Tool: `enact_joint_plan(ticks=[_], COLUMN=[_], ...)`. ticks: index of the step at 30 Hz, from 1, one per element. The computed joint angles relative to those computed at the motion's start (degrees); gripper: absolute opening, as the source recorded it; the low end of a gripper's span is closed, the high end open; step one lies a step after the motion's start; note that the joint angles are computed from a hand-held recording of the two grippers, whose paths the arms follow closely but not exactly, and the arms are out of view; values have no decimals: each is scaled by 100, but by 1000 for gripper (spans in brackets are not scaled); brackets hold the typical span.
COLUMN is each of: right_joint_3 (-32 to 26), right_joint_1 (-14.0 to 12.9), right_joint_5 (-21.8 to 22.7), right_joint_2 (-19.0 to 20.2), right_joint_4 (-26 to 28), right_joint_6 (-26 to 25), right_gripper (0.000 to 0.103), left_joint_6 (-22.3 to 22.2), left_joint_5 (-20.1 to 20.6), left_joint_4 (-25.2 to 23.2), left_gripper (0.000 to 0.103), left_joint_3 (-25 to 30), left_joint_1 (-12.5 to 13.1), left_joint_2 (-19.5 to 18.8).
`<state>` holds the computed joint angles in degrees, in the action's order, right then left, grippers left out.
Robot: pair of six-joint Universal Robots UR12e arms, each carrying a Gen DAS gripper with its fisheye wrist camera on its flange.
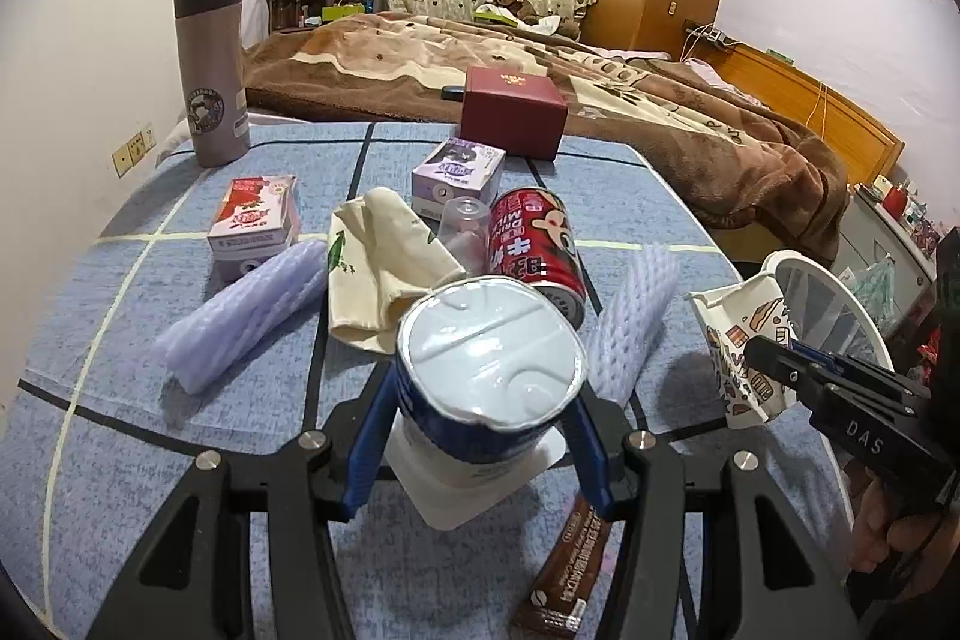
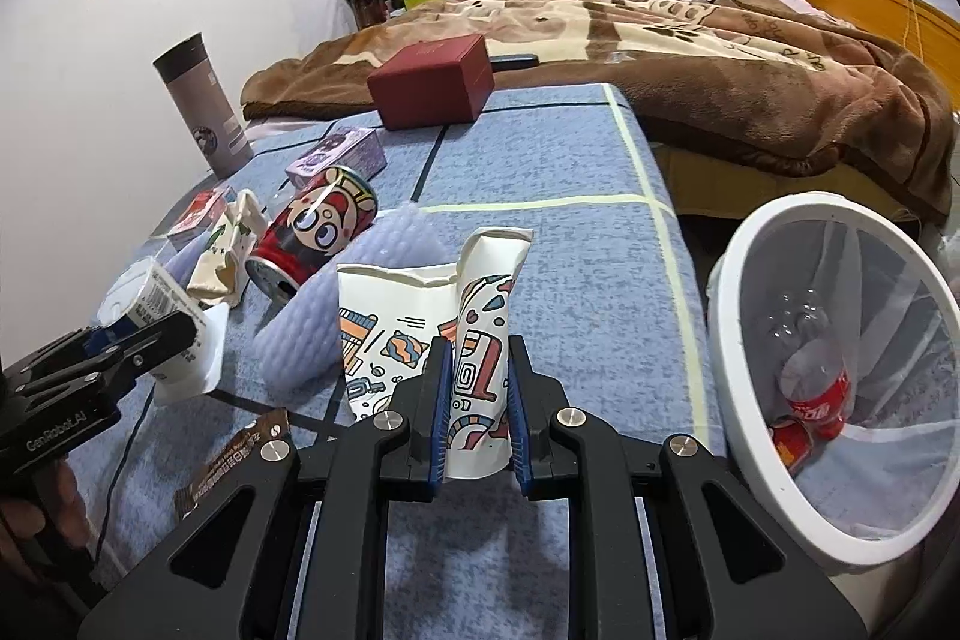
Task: Collect trash
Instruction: 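Carry both cups over the wastebasket and open both grippers to drop them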
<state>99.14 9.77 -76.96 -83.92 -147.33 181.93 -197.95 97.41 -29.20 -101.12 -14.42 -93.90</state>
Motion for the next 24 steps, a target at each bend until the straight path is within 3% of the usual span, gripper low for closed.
enact_joint_plan(ticks=[11,24], right_joint_3=[123,326], right_joint_1=[-115,-392], right_joint_5=[22,-175], right_joint_2=[-121,-357], right_joint_4=[-184,-415], right_joint_6=[158,363], right_gripper=[17,17], left_joint_6=[146,485], left_joint_5=[-49,-260], left_joint_4=[9,140], left_gripper=[56,56], left_joint_3=[97,548], left_joint_1=[-138,-477], left_joint_2=[2,-315])
